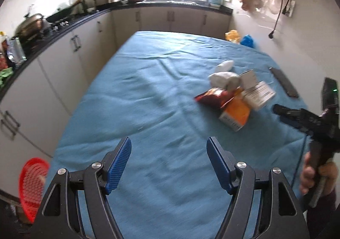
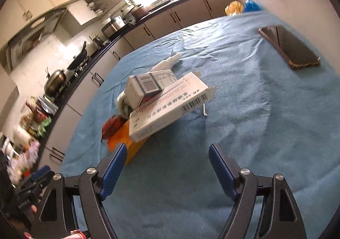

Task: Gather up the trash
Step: 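Grasp the red snack wrapper with the left tool while the right grasps the white medicine box, then lift the red wrapper with the left tool while the right lifts the white medicine box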

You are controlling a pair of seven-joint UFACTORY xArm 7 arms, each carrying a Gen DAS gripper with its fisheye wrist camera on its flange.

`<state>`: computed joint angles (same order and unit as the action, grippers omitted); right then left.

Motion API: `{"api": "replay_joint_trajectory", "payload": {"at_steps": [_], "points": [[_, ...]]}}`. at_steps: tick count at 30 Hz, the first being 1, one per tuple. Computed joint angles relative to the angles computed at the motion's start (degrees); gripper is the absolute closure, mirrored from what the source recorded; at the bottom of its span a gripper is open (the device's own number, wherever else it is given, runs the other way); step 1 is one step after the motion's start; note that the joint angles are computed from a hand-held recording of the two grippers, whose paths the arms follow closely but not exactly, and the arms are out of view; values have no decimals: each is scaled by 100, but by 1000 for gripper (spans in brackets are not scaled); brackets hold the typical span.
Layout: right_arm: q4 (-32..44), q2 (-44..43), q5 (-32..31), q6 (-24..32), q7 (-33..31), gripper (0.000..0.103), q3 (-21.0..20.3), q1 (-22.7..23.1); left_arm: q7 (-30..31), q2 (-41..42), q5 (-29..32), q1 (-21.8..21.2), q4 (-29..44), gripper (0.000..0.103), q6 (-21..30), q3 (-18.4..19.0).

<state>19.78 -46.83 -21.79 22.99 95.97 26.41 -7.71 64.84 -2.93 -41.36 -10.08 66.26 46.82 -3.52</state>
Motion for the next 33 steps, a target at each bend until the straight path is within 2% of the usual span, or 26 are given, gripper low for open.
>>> {"api": "replay_joint_trajectory", "payload": {"at_steps": [2,3,5,8,11,15,20,23,24,26,28,29,30,31,32,33], "points": [[-188,78,42,-559,86,20,-190,-144,-101,150,-39,-74,171,29,162,-79],[-84,329,50,-840,212,20,-56,-380,-160,212,-20,-115,223,29,159,-135],[-247,443,168,-1438,272,20,-127,-593,-225,344,9,-178,345,29,159,-222],[-342,583,373,-2080,369,20,93,-1109,-427,620,92,-287,587,29,81,-370],[-322,743,590,-2451,348,20,304,-1481,-735,1058,166,-326,1050,29,287,-489],[-266,910,793,-2686,91,25,470,-1738,-980,1711,187,-330,1734,28,518,-701],[-313,1025,973,-3014,-353,29,643,-1890,-1426,2353,524,-373,2444,26,896,-879],[-253,1132,1115,-2993,-600,42,678,-1856,-1717,2565,743,-394,2691,26,1234,-941],[-250,1195,1169,-3060,-677,51,674,-1840,-1720,2592,723,-367,2720,26,1384,-985],[-225,1274,1285,-3141,-806,57,729,-1848,-1735,2547,714,-359,2633,27,1442,-1013],[-265,1191,1432,-3219,-881,67,873,-1932,-1694,2430,666,-368,2457,33,1298,-1025],[-269,1094,1497,-3198,-928,68,968,-1987,-1717,2366,688,-392,2374,55,1203,-1011],[-253,996,1555,-3108,-986,71,1049,-2029,-1779,2331,770,-421,2355,66,1193,-986],[-224,862,1607,-2952,-1044,72,1151,-2068,-1766,2322,730,-386,2373,68,1289,-994],[-213,772,1633,-2867,-1081,73,1207,-2081,-1742,2293,695,-362,2356,78,1295,-991],[-206,718,1647,-2829,-1094,75,1249,-2093,-1693,2223,682,-342,2295,81,1286,-982]]}}
